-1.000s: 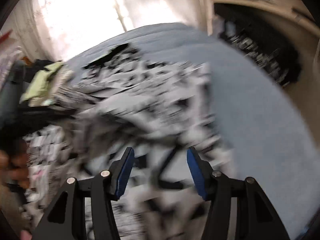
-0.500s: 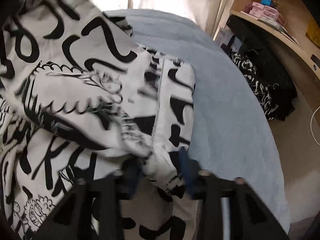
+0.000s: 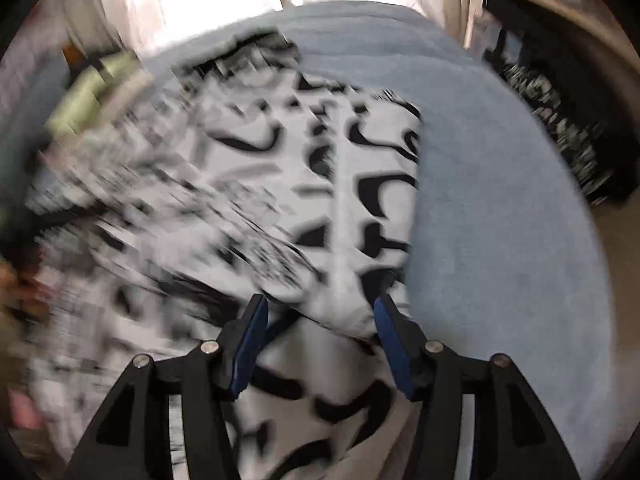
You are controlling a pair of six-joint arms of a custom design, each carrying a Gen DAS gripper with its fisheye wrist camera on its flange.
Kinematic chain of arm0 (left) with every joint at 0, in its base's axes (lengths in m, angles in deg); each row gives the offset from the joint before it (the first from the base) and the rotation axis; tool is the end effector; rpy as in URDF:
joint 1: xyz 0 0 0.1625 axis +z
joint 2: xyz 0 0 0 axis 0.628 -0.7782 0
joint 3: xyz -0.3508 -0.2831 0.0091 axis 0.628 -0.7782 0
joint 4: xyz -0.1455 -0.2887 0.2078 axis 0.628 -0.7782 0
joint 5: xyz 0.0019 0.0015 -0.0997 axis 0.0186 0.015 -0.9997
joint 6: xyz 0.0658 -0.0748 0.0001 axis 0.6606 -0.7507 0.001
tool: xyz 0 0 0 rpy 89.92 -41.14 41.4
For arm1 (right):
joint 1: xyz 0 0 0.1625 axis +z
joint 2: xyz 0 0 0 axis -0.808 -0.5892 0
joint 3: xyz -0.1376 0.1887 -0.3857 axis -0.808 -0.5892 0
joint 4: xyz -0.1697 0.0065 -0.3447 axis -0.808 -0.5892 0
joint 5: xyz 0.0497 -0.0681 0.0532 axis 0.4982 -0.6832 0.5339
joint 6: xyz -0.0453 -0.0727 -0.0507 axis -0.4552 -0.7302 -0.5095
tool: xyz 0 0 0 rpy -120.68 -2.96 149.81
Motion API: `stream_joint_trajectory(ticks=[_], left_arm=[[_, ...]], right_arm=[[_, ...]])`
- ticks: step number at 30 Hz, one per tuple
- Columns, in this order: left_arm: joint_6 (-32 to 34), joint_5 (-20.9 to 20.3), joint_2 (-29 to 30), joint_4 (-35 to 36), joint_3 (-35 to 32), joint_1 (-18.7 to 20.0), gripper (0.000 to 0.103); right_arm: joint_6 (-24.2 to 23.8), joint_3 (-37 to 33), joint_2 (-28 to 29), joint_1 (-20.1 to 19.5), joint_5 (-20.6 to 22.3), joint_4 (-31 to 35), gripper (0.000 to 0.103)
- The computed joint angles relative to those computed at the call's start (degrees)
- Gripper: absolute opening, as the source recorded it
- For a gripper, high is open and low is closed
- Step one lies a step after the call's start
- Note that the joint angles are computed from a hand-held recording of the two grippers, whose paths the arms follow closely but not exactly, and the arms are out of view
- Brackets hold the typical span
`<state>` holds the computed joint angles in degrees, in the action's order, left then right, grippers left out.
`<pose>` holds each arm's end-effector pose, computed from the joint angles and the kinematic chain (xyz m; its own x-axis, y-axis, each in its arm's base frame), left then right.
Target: Fold large clothes
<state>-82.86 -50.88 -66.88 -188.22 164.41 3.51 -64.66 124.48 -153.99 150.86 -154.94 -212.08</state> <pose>-0.1910 -0.4357 0.1803 -0.8956 -0.0248 -0.4442 0.1732 0.9003 -0.3993 0.1285 -0.3376 0.3356 -0.8381 -0.1297 0.5298 -0.3577 0.8641 -0.3542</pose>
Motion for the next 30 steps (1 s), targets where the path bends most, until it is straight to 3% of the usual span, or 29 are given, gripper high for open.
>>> stream_joint_trajectory(ticks=[2, 4, 6, 10, 14, 18, 21, 25, 26, 28, 29, 30], left_arm=[[1.3, 1.4, -0.2, -0.9, 0.0, -0.8, 0.071], [3.2, 1.6, 0.4, -0.9, -1.2, -0.9, 0.071], [4.2, 1.2, 1.7, 0.3, -3.3, 0.6, 0.071], [3.6, 0.2, 3.9, 1.0, -5.2, 2.9, 0.071], [5.2, -1.1, 6.0, -2.8, -6.1, 5.3, 0.071], [10.0, -2.2, 7.1, -6.9, -6.5, 6.8, 0.071], [13.1, -2.1, 7.9, -8.9, -6.3, 7.0, 0.071], [15.8, -0.8, 8.8, -10.9, -5.8, 6.7, 0.071], [15.9, -0.6, 8.8, -11.3, -5.7, 6.7, 0.071], [16.0, 0.0, 9.2, -11.9, -5.8, 6.6, 0.069], [15.7, 0.2, 9.3, -11.8, -5.9, 6.7, 0.067], [15.1, 0.5, 9.3, -11.5, -6.2, 6.7, 0.062]], right_arm=[[1.7, -1.3, -0.9, -0.2, 3.2, -0.1, 0.071], [4.7, -3.0, 1.0, 1.0, 0.1, -2.3, 0.075], [6.9, -4.9, 3.5, -0.2, -1.8, -4.9, 0.075], [10.3, -10.2, 9.8, -6.3, 1.5, -6.2, 0.075], [11.8, -16.1, 15.2, -11.1, 4.1, -4.6, 0.075], [14.5, -19.6, 17.0, -16.0, 11.0, -1.9, 0.075], [14.7, -20.3, 16.5, -21.0, 21.5, -1.1, 0.076], [12.8, -19.6, 16.0, -24.5, 31.5, -2.9, 0.075], [12.5, -19.5, 16.2, -24.7, 32.5, -3.5, 0.073], [11.3, -19.5, 16.5, -24.6, 32.9, -3.8, 0.059], [10.6, -19.7, 16.8, -24.4, 32.8, -3.0, 0.034], [10.3, -19.7, 17.2, -23.7, 31.5, -2.8, 0.022]])
